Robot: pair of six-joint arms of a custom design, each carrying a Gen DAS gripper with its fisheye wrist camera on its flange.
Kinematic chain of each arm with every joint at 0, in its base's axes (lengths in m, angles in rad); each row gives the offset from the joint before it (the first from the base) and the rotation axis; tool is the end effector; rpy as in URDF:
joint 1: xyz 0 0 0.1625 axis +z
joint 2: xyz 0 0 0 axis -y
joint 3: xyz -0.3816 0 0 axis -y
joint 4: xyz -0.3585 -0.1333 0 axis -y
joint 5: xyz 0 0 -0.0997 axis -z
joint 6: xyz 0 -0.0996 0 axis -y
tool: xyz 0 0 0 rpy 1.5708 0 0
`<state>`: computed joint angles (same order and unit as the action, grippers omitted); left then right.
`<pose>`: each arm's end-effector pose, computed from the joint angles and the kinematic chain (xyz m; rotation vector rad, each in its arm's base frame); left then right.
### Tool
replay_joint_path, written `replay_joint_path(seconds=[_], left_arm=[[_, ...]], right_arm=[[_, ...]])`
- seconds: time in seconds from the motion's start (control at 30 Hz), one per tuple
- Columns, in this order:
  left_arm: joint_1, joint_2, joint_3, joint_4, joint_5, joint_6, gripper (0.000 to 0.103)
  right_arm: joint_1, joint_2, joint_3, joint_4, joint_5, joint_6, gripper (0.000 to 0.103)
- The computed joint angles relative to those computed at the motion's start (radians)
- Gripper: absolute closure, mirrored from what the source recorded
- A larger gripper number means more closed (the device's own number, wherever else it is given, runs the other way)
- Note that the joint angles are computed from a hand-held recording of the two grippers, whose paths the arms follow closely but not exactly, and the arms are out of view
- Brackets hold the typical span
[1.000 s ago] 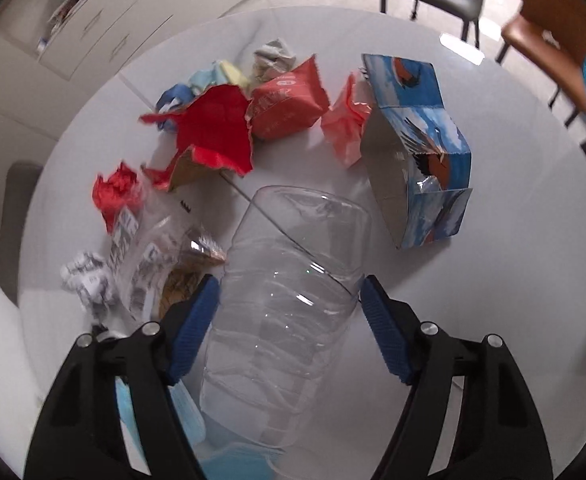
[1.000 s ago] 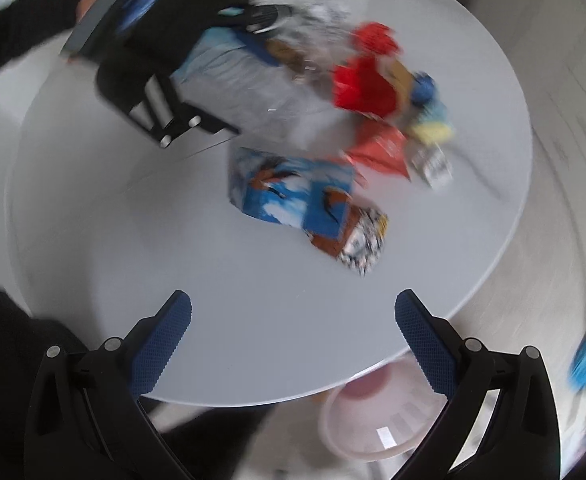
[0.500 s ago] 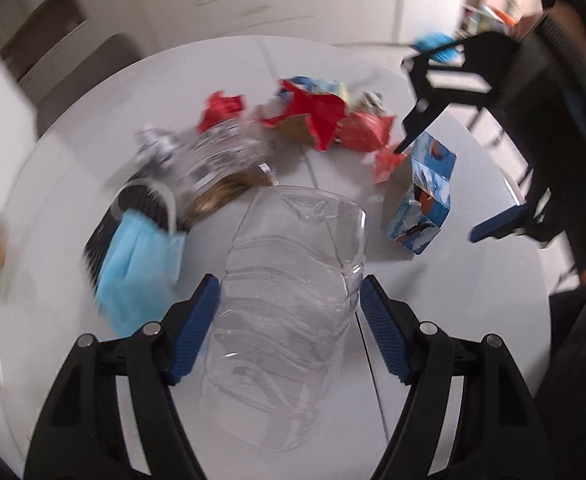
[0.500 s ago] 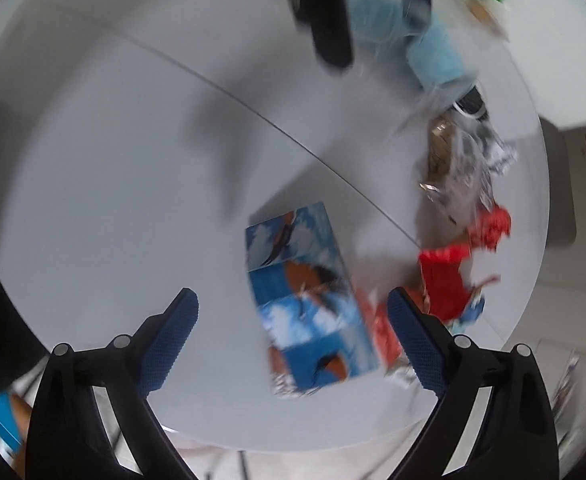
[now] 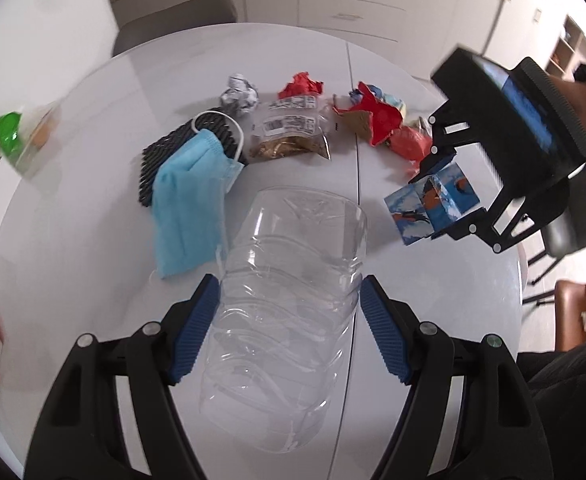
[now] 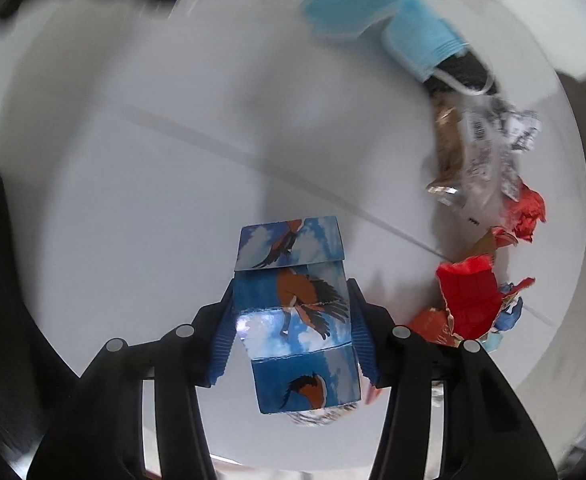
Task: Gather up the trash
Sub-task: 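Release the box into the wastebasket with the right tool while the left tool holds the bottle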
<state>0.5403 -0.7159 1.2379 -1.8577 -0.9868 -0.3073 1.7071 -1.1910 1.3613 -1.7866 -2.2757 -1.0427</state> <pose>-0.4831 -0.5093 0.1302 0.9799 2.3367 -0.2374 0.1494 -0.5829 0.3849 1.3541 -2.0618 -0.3468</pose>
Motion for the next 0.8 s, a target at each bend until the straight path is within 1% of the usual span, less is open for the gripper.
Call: replay_joint_path(seconds=[0.03, 0.07, 0.13, 0.2, 0.23, 0.3, 0.37, 0.43, 0.5, 0.53, 0.6, 0.63, 0.67, 0.73, 0.77, 0.8], left_arm=[[-0.005, -0.002, 0.001, -0.003, 0.005, -0.008, 0.033], [-0.011, -0.006, 0.004, -0.001, 0.011, -0.016, 0.033], [-0.021, -0.009, 0.004, -0.001, 0.015, -0.018, 0.033], [-0.034, -0.006, 0.001, -0.006, 0.017, -0.009, 0.033], [-0.039, -0.001, -0.004, -0.011, 0.013, 0.0, 0.033], [-0.052, 0.016, -0.019, -0.026, -0.006, 0.02, 0.033], [-0.063, 0.035, -0.031, -0.043, -0.036, 0.048, 0.033], [-0.076, 0.068, -0.052, -0.074, -0.081, 0.084, 0.033], [-0.087, 0.113, -0.088, -0.097, -0.154, 0.113, 0.033], [-0.093, 0.136, -0.105, -0.108, -0.187, 0.129, 0.033], [-0.107, 0.186, -0.153, -0.114, -0.242, 0.16, 0.033], [-0.113, 0.214, -0.18, -0.112, -0.267, 0.176, 0.033], [-0.122, 0.242, -0.21, -0.106, -0.289, 0.189, 0.033], [-0.142, 0.316, -0.294, -0.078, -0.337, 0.218, 0.033], [-0.149, 0.354, -0.34, -0.056, -0.354, 0.23, 0.033], [-0.161, 0.407, -0.409, -0.024, -0.37, 0.244, 0.033]], right_arm=[[-0.004, 0.007, -0.037, 0.036, 0.047, 0.056, 0.052], [-0.013, 0.015, -0.089, 0.081, 0.118, 0.135, 0.052], [-0.031, 0.017, -0.151, 0.109, 0.214, 0.242, 0.052], [-0.067, -0.015, -0.181, 0.101, 0.32, 0.375, 0.052], [-0.096, -0.055, -0.175, 0.077, 0.374, 0.452, 0.052], [-0.134, -0.135, -0.129, 0.028, 0.418, 0.556, 0.052], [-0.181, -0.248, -0.047, -0.037, 0.418, 0.663, 0.052], [-0.229, -0.353, 0.032, -0.077, 0.384, 0.732, 0.051], [-0.296, -0.46, 0.123, -0.095, 0.335, 0.793, 0.051], [-0.351, -0.507, 0.167, -0.104, 0.318, 0.818, 0.051], [-0.446, -0.538, 0.2, -0.114, 0.327, 0.821, 0.051], [-0.509, -0.569, 0.242, -0.123, 0.337, 0.821, 0.051], [-0.553, -0.582, 0.265, -0.133, 0.346, 0.811, 0.051], [-0.641, -0.585, 0.304, -0.164, 0.369, 0.795, 0.05], [-0.678, -0.577, 0.315, -0.169, 0.378, 0.801, 0.049], [-0.712, -0.571, 0.315, -0.163, 0.389, 0.801, 0.049]])
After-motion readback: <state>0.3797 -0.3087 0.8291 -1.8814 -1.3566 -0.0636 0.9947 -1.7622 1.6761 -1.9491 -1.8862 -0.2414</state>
